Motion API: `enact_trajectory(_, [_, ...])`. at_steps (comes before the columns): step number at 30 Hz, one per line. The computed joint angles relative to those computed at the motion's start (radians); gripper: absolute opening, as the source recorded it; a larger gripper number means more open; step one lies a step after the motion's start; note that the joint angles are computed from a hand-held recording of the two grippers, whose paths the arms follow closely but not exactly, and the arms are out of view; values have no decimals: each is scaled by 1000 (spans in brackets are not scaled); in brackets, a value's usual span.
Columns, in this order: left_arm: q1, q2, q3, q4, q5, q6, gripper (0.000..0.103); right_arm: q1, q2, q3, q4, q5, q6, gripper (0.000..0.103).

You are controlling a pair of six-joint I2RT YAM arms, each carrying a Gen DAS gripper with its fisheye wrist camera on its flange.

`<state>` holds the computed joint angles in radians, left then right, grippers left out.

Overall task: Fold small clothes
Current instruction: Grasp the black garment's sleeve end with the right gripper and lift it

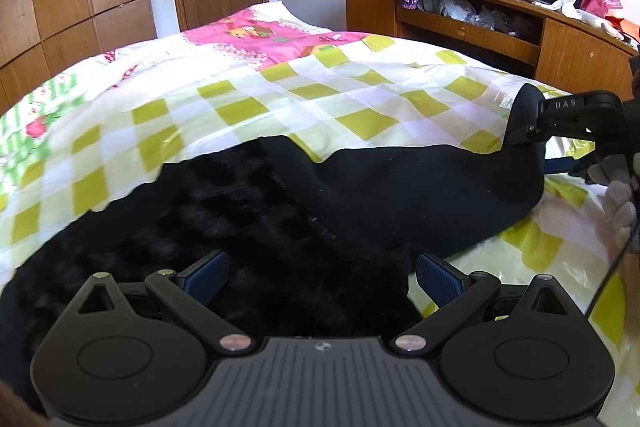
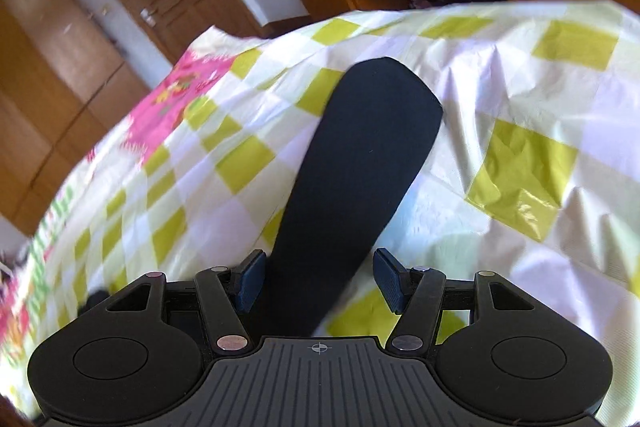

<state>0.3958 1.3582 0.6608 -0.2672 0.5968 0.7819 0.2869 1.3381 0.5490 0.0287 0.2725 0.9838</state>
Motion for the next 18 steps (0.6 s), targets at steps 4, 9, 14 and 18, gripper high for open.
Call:
enact_trajectory(4, [-53, 17, -17, 49, -33, -47, 103, -96, 30, -102, 228, -99, 97, 59])
enact_trajectory(9, [-106, -1, -39, 74, -47, -76, 103, -150, -37, -226, 432, -184, 118, 61])
enact_trajectory(14, [-169, 3, -51, 108, -82, -105, 103, -142, -249, -366, 549, -153, 55, 61])
enact_trajectory(18, [-204, 5, -61, 107, -106, -103, 103, -180, -98, -305, 471, -205, 36, 61])
